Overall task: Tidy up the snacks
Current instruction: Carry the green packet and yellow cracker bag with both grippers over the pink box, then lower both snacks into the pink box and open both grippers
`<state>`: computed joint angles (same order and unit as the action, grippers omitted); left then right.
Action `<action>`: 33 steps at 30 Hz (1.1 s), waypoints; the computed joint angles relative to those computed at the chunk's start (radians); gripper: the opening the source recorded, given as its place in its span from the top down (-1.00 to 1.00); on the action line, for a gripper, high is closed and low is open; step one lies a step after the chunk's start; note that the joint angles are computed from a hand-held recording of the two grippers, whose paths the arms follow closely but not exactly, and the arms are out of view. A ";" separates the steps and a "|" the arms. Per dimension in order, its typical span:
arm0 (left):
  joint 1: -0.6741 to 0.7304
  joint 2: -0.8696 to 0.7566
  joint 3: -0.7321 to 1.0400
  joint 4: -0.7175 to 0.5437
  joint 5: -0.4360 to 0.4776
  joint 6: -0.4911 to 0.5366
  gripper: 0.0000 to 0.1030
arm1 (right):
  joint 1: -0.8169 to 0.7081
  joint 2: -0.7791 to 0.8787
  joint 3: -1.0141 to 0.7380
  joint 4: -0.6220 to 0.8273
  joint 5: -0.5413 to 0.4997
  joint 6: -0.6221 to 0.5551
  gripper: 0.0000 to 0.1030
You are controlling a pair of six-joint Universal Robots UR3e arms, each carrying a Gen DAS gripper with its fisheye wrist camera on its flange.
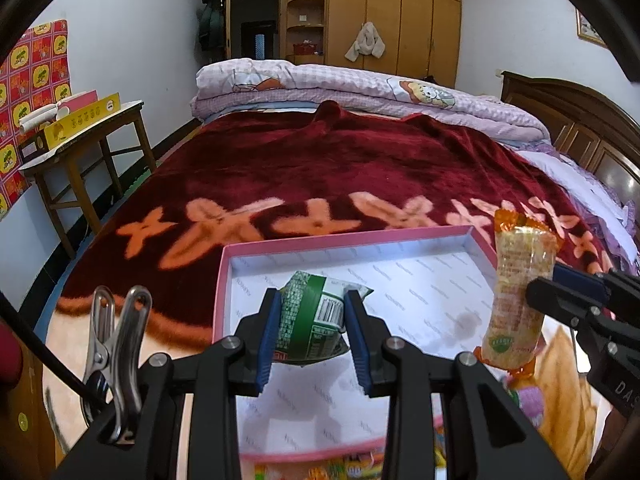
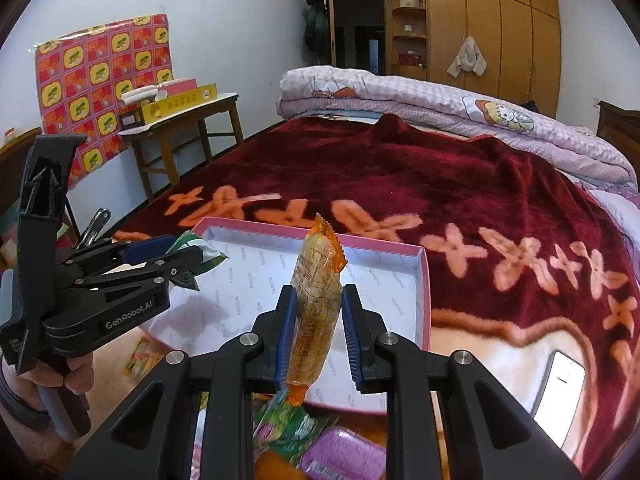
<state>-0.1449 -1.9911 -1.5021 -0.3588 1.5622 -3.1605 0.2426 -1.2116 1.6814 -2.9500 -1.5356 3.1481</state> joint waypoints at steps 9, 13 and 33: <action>-0.008 -0.126 0.155 -0.062 0.010 -0.011 0.34 | -0.035 0.099 -0.127 0.072 0.051 -0.014 0.53; -0.014 -0.170 0.213 -0.087 0.014 -0.012 0.34 | -0.050 0.141 -0.183 0.105 0.070 -0.014 0.53; -0.023 -0.316 0.418 -0.191 0.032 -0.026 0.33 | -0.085 0.287 -0.365 0.200 0.130 -0.007 0.52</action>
<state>-0.1675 -2.3069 -1.0837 -0.5496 1.5946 -3.1868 0.1578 -0.9247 1.3165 -2.7500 -1.4055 3.1411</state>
